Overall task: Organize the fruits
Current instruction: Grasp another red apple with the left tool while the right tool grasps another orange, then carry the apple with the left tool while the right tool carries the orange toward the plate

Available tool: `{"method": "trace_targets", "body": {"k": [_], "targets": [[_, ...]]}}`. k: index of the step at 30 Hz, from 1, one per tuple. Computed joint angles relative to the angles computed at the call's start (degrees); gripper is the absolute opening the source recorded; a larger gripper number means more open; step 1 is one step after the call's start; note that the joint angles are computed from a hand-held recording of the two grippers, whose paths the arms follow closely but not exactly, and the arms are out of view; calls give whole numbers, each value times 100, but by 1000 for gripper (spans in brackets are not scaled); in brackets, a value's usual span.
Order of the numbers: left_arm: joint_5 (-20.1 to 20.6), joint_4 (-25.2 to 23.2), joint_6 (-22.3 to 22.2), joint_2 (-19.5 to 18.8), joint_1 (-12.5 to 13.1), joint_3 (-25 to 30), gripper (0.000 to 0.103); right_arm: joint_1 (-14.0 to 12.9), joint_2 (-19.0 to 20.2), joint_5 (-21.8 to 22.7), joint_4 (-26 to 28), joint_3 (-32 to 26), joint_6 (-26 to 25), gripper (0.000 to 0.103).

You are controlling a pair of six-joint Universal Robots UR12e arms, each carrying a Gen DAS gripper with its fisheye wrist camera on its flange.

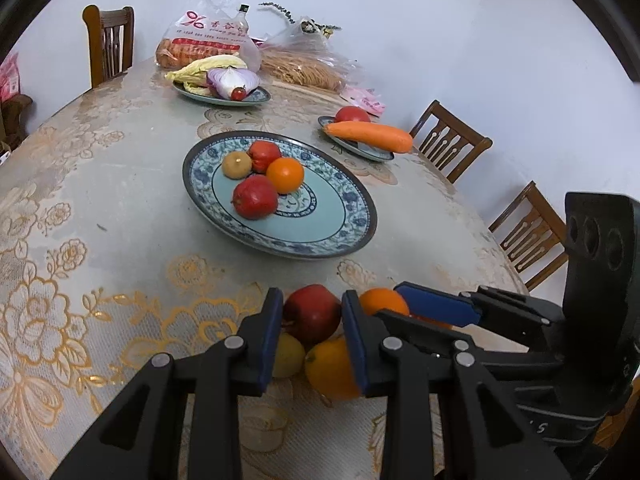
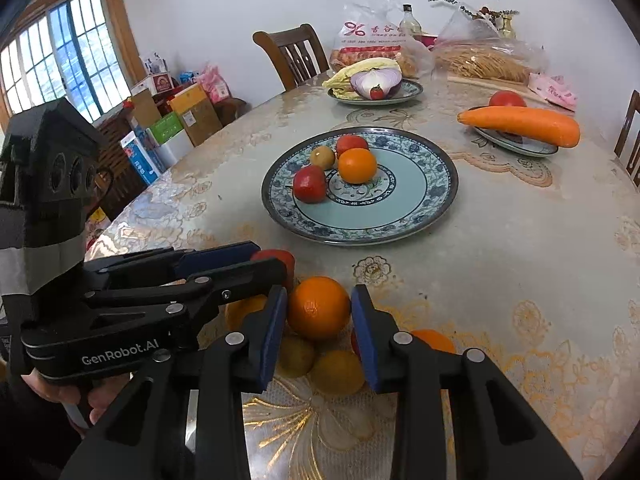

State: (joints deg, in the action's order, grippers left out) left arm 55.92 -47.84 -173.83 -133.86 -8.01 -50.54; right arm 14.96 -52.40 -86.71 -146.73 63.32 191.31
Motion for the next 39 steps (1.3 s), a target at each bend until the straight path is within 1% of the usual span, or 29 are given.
{"method": "trace_targets", "body": {"k": [2,6,7,9,15,18,23,25,30,33,39], "targets": [[2,61,-100,36,6,-65,31,4,-28,-24,-67,50,1,34],[-190,401,-350,139,50,-270,31,-11,-84,-8,-220,139,36,34],[-219,468,-357,160,56,-294,31,-19,-105,-8,-297,176,71,34],[-154,628,-359,207,52,-348,31,-40,-132,26,-424,226,178,34],[-128,807,-361,291,66,-396,31,-80,-182,145,-652,316,349,34],[-80,1019,-340,324,71,-428,31,-83,-215,136,-821,365,435,34],[-16,1104,-370,282,92,-312,31,-100,-266,63,-1003,345,395,34],[69,1042,-325,233,91,-190,31,-111,-279,49,-1036,312,339,34],[112,958,-242,100,83,62,31,-100,-270,-41,-1065,218,192,34],[155,855,-125,22,65,208,31,-89,-213,-73,-939,85,66,34],[242,479,104,-245,24,689,31,-98,-41,-30,-761,-189,-34,34]]}}
